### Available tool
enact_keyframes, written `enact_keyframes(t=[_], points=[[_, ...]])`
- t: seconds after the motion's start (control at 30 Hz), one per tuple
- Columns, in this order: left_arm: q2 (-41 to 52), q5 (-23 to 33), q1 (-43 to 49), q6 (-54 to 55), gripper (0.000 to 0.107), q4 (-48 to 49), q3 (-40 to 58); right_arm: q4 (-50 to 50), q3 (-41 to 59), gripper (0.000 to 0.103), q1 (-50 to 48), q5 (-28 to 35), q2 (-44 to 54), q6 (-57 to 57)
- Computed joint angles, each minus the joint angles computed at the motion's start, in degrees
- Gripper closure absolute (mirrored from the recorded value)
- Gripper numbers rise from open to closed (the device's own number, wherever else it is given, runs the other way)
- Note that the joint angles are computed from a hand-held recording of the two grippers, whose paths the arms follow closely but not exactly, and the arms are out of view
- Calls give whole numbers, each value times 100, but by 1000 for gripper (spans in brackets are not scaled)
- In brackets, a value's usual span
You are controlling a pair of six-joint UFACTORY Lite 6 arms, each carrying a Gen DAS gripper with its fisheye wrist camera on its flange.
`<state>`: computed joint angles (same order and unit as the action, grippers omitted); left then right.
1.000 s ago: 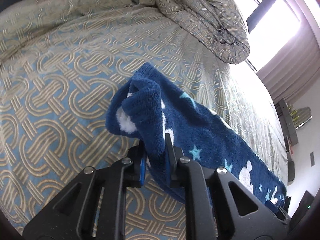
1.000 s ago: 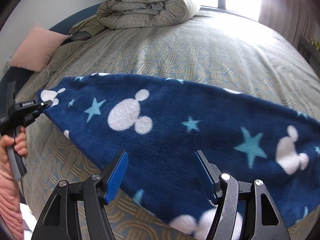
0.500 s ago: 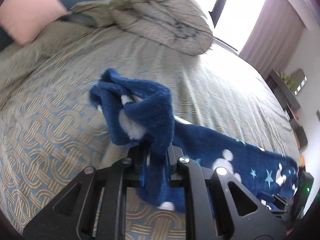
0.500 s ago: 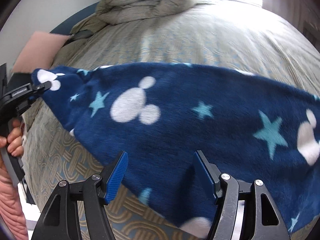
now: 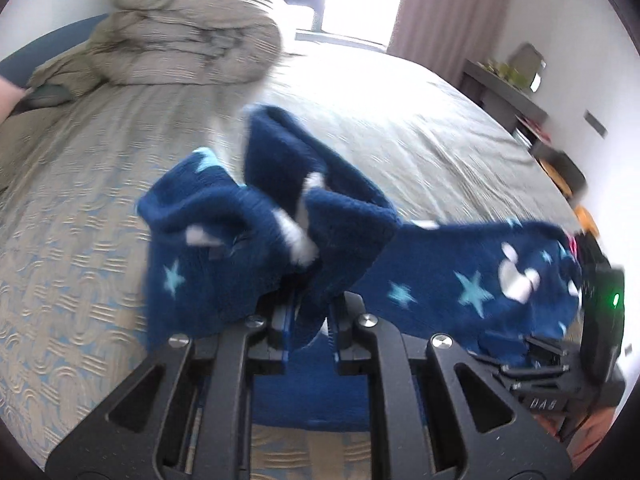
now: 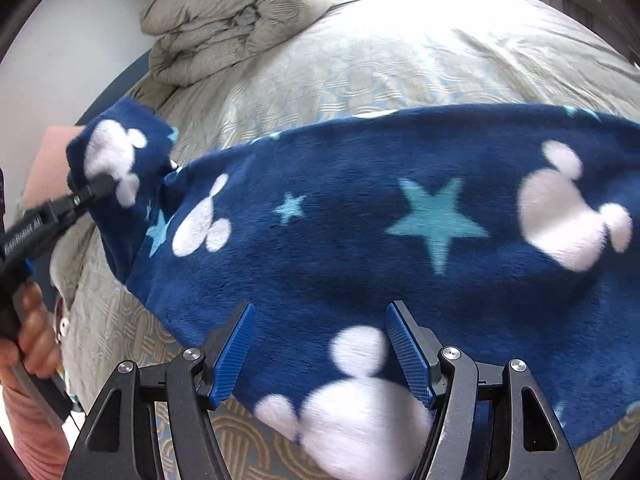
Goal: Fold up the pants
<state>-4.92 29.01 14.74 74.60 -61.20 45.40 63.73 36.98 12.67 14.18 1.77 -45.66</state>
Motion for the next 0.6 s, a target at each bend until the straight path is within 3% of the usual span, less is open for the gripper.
enact_keyframes(t=[0.23, 0.37, 0.6], points=[[-603, -706, -1158, -471, 91, 127, -960, 642, -274, 34, -987, 863, -316, -1112], [-1141, -984, -1597, -870, 91, 422, -1444, 671, -80, 34, -1332, 1381, -88, -1147], [-1906, -1781, -2765, -2837, 91, 2638, -2145, 779, 140, 33, -1353, 1497, -37, -1069]])
